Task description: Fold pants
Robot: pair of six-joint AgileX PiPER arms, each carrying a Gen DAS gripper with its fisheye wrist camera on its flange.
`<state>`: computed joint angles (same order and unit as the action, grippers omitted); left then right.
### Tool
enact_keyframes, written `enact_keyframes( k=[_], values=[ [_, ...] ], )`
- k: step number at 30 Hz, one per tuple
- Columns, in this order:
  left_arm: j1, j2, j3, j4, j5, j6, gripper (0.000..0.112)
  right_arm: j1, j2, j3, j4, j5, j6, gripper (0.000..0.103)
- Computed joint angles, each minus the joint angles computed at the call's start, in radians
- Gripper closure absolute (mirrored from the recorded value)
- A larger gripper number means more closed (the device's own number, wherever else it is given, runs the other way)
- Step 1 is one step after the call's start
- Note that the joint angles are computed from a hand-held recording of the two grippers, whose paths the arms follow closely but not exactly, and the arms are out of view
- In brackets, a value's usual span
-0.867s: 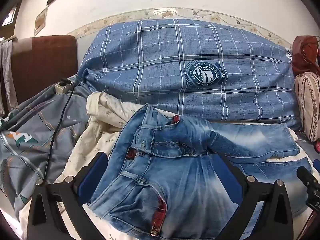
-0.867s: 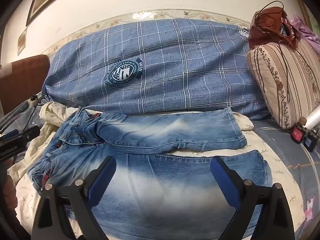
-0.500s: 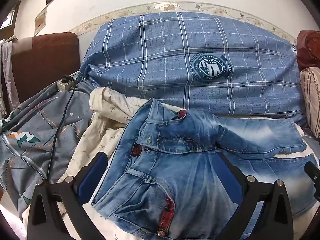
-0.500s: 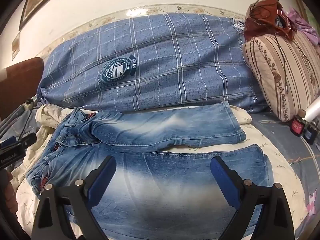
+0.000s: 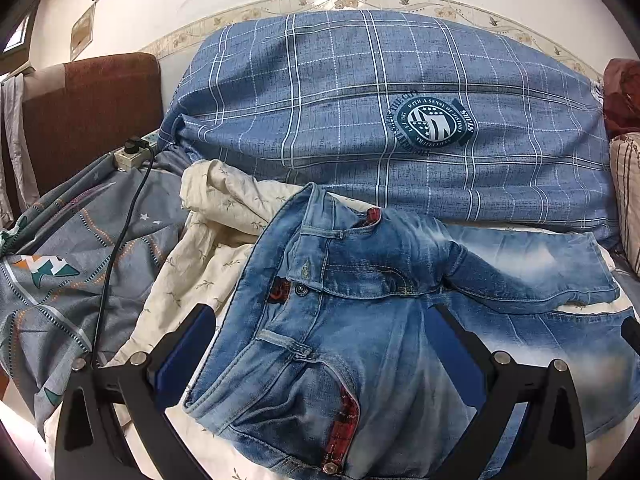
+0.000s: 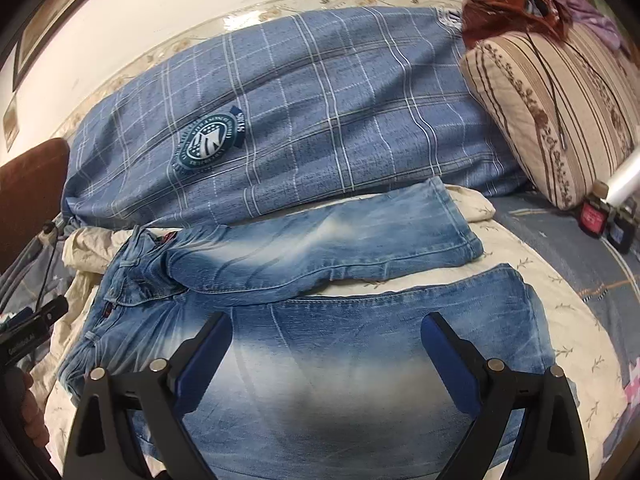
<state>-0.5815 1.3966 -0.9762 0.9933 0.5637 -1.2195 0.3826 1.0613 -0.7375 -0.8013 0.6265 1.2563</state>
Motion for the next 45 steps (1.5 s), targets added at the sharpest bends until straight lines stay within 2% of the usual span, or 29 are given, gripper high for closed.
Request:
enact_keyframes(
  k=[4, 14, 45],
  values=[
    [-0.001, -0.001, -0.006, -0.01, 0.004, 0.011, 0.009, -0.014, -0.002, 0.002, 0.011, -0.005, -0.006, 0.006],
    [-0.017, -0.008, -0.012, -0.008, 0.015, 0.019, 0.009, 0.077, -0.003, 0.002, -0.114, 0.056, 0.087, 0.006],
    [-0.03, 0.005, -0.016, -0.003, 0.02, 0.019, 0.009, 0.048, -0.006, 0.0, -0.06, 0.028, 0.039, 0.006]
  ],
)
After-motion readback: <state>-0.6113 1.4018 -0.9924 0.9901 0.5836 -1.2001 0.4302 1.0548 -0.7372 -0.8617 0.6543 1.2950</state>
